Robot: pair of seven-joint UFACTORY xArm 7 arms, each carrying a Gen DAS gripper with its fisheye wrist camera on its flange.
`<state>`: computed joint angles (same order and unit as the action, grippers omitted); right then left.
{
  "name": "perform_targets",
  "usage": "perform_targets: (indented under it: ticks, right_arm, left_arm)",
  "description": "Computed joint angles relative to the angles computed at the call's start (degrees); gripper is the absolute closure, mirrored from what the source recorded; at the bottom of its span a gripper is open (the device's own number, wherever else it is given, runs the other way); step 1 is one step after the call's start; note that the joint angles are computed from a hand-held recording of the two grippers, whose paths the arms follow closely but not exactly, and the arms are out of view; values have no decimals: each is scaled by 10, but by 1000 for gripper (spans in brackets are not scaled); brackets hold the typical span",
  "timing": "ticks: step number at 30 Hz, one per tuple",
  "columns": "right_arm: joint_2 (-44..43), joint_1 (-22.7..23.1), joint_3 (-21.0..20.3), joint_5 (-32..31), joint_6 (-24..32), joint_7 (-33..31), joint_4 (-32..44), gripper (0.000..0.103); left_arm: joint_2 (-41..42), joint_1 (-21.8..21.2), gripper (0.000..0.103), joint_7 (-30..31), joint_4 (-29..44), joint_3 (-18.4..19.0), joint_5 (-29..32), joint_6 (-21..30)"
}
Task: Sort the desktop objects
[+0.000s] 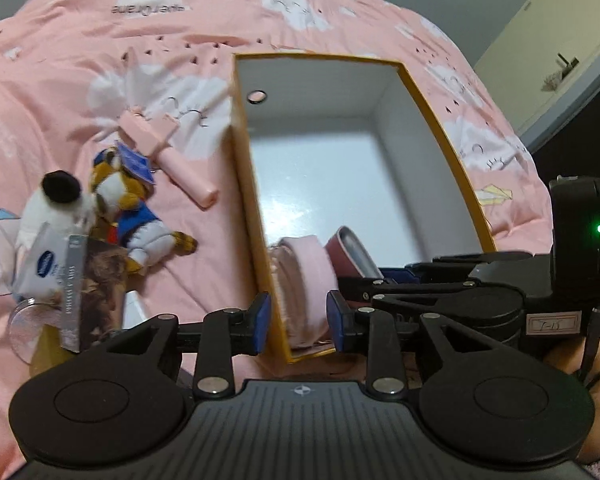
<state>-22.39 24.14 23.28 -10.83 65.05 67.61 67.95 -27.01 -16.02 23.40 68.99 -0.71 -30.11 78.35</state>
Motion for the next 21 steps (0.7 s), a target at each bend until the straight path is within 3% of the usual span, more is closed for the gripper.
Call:
perform_targets:
  ticks: [6,10,14,21]
  right_arm:
    - [5,2,-1,3,-3,15,5,77]
    - [-8,5,-10,27,-22,20,-11,71]
    - [-44,3,-22,61,-75,36,-45,70]
    - [-66,-5,-25,95,-118,35,-77,66]
  left_arm:
    - [-4,5,69,-2,-10,9,-12,-8]
    - [-5,8,69,-5,-15,10,-14,-11]
    - [-7,11,69,-5,-17,12,-10,-10]
    - [-10,21,68,-11,-17,15,4,-9]
